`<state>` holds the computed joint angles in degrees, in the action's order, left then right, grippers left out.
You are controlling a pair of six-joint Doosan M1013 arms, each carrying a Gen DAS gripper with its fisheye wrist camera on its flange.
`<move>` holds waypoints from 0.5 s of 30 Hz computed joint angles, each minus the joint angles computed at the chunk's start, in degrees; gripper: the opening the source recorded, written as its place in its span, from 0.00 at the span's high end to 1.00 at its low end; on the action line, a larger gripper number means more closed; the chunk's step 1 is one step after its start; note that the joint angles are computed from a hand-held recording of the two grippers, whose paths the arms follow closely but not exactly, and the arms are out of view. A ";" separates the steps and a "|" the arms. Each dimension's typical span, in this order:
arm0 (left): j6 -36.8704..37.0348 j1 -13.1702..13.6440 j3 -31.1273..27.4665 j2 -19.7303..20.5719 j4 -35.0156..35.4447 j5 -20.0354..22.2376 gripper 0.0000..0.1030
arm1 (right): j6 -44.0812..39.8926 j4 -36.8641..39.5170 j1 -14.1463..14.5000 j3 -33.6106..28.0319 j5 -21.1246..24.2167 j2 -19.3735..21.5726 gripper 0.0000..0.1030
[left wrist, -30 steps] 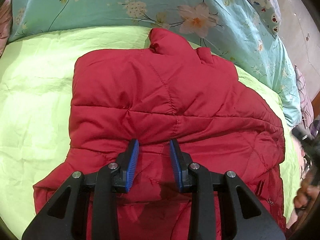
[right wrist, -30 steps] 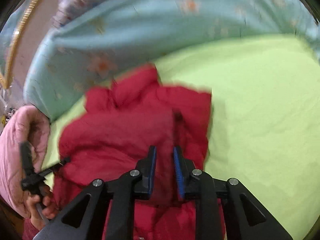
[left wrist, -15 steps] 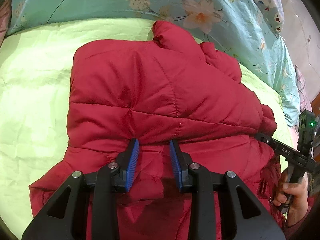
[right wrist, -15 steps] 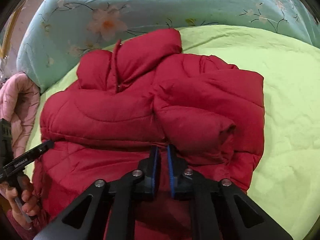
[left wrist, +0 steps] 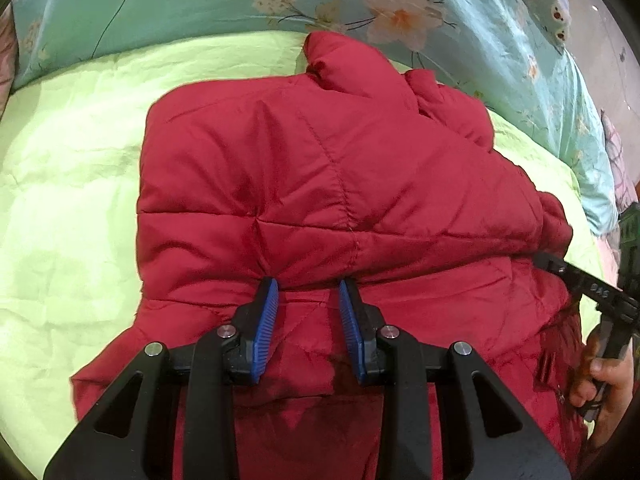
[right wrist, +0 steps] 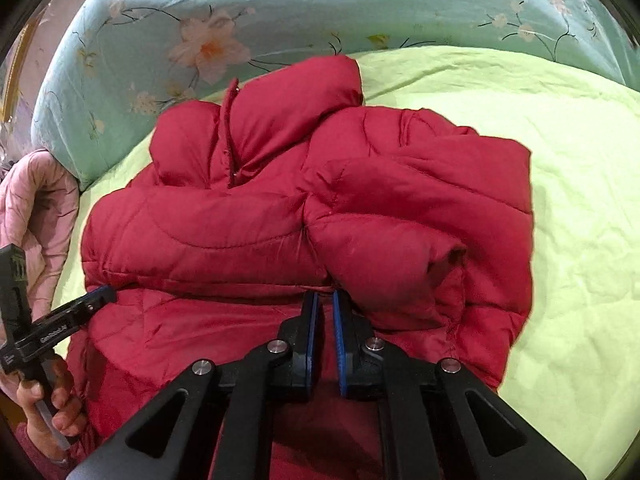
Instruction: Fold large clothes
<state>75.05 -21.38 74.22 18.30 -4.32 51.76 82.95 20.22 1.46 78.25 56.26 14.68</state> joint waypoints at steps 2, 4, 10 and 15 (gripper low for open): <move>-0.21 -0.08 0.10 -0.65 0.29 0.75 0.67 | 0.18 -0.93 0.09 0.73 -0.47 -1.38 0.89; -0.99 -0.13 0.72 -1.48 0.54 0.91 0.57 | -0.53 -1.14 0.09 1.40 -0.42 -2.62 0.87; -3.88 -0.89 6.04 -6.24 2.91 -1.22 0.41 | -2.41 0.15 -0.70 4.74 -0.56 -6.57 0.74; -5.78 -0.71 10.97 -10.54 2.75 -3.00 0.41 | -2.96 1.21 -1.24 7.57 -0.78 -9.88 0.72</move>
